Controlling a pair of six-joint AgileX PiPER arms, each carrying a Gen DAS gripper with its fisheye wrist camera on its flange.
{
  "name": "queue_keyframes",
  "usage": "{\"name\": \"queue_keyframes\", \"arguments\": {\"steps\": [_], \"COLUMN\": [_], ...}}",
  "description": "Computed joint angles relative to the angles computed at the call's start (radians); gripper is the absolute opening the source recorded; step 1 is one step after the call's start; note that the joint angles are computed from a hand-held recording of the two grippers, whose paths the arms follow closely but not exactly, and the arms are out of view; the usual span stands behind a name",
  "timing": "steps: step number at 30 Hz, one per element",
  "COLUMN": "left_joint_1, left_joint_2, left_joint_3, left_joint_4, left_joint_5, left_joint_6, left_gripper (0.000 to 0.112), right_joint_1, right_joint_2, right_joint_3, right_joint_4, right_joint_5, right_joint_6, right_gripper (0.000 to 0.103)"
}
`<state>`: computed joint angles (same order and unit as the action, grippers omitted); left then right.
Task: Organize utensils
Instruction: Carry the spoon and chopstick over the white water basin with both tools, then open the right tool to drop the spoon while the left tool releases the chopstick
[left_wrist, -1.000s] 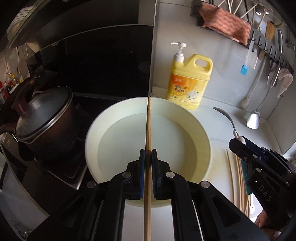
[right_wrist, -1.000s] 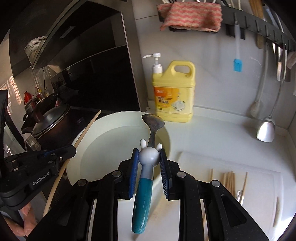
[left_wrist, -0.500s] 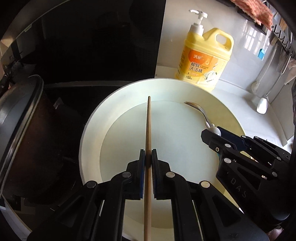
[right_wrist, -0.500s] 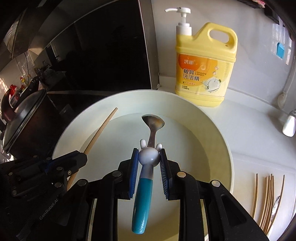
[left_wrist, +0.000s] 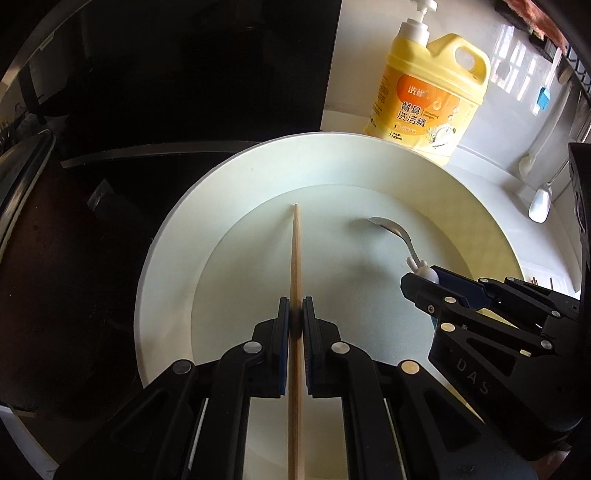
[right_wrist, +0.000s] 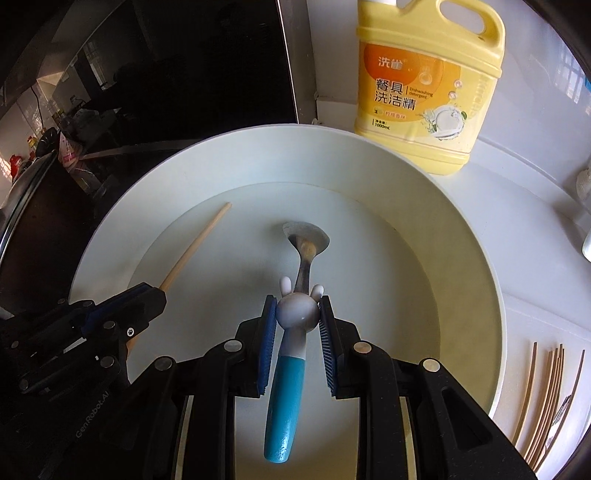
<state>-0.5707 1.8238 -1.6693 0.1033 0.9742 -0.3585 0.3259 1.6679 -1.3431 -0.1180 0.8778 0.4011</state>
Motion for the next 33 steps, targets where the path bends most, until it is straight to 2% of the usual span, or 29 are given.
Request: {"name": "queue_keyframes", "arguments": {"steps": [5, 6, 7, 9, 10, 12, 21, 27, 33], "left_joint_1": [0.012, 0.009, 0.004, -0.007, -0.009, -0.010, -0.034, -0.046, -0.088], "left_joint_2": [0.029, 0.023, 0.017, -0.008, -0.024, -0.041, -0.119, -0.179, -0.232], "left_joint_3": [-0.031, -0.023, -0.019, 0.005, 0.018, 0.020, 0.029, 0.070, 0.114], "left_joint_4": [-0.029, -0.018, 0.000, 0.050, 0.060, 0.070, 0.197, 0.180, 0.156], "left_joint_5": [0.046, 0.045, 0.049, 0.039, 0.030, 0.040, 0.092, 0.098, 0.077], "left_joint_6": [-0.006, -0.018, -0.031, -0.078, -0.089, -0.094, -0.146, -0.125, -0.092], "left_gripper": [0.008, 0.017, 0.035, 0.060, 0.061, 0.061, 0.088, 0.092, 0.095], "right_joint_1": [-0.016, -0.017, -0.019, -0.022, -0.025, -0.028, -0.020, 0.030, 0.119], "right_joint_2": [0.010, 0.004, -0.001, -0.018, -0.029, -0.056, -0.238, -0.379, -0.525], "right_joint_3": [-0.009, -0.007, -0.006, 0.001, 0.005, 0.020, 0.123, 0.203, 0.281], "right_joint_4": [0.017, 0.011, 0.008, 0.001, -0.002, -0.009, -0.026, -0.091, -0.189], "right_joint_5": [0.005, 0.005, 0.005, 0.004, 0.004, 0.000, -0.003, 0.042, 0.131], "right_joint_6": [-0.012, -0.008, -0.005, 0.001, 0.003, 0.014, 0.079, 0.192, 0.358], "right_gripper": [0.026, 0.027, 0.027, 0.027, 0.028, 0.037, 0.052, 0.058, 0.060]}}
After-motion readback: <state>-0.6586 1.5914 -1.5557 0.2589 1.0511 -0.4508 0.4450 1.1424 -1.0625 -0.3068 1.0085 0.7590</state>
